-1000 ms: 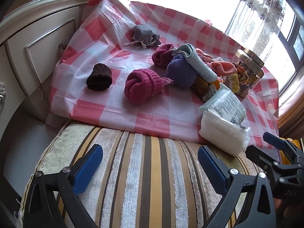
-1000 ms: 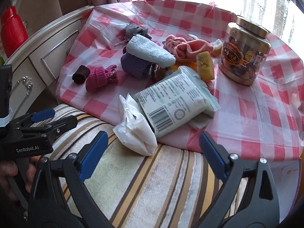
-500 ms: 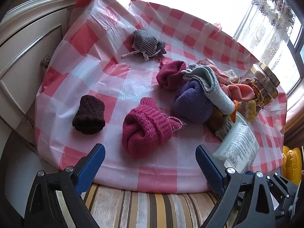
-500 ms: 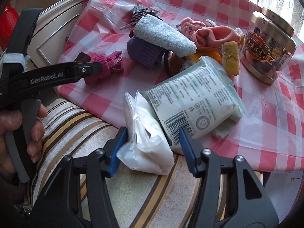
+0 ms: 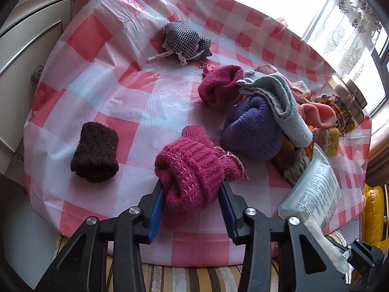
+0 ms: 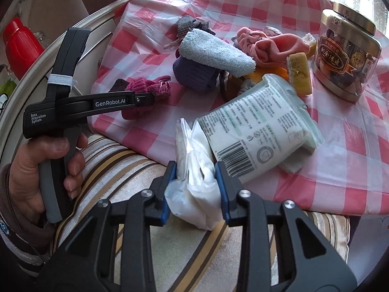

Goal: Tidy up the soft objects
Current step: 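Grasp the pink knitted sock with the left gripper while the right grasps white pads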

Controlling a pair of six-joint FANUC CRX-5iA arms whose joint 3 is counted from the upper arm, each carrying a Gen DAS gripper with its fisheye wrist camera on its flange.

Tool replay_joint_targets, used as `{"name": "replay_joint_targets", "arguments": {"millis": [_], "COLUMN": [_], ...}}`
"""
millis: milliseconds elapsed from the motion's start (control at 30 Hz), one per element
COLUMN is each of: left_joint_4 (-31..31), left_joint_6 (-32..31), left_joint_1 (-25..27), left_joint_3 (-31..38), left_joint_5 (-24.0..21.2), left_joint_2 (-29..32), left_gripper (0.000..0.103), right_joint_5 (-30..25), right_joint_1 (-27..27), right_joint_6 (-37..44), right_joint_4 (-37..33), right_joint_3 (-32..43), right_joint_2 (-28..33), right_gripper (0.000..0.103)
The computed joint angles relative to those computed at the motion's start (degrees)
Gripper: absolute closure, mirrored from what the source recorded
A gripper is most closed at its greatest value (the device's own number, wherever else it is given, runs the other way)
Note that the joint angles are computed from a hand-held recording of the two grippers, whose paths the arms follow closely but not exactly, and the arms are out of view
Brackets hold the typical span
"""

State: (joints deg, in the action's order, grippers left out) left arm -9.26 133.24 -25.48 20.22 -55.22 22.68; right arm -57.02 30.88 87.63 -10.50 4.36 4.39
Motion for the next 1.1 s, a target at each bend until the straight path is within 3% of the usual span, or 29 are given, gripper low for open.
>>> {"name": "replay_joint_targets", "arguments": {"millis": [333, 567, 867, 1100], "left_joint_4": [-6.4, -8.7, -2.4, 5.3], "left_joint_6": [7.8, 7.3, -1.9, -11.7], "left_joint_1": [-4.3, -8.7, -12.8, -15.1], "left_joint_3": [-5.0, -4.0, 5.0, 15.6], "left_joint_5": [4.9, 7.4, 8.7, 6.6], "left_joint_2": [-6.5, -7.7, -0.8, 7.9], "left_gripper": [0.062, 0.062, 0.062, 0.062], "right_joint_5": [0.6, 1.0, 3.2, 5.5], "right_joint_1": [-3.8, -7.8, -13.9, -18.4], "right_joint_6": [2.5, 1.3, -2.1, -6.6], "right_joint_4": [-5.8, -6.7, -2.6, 4.6], "right_joint_3": [-1.9, -4.5, -9.4, -13.4], "right_joint_2": [-4.6, -8.7, -13.3, -14.9], "right_gripper": [0.068, 0.068, 0.068, 0.068]}}
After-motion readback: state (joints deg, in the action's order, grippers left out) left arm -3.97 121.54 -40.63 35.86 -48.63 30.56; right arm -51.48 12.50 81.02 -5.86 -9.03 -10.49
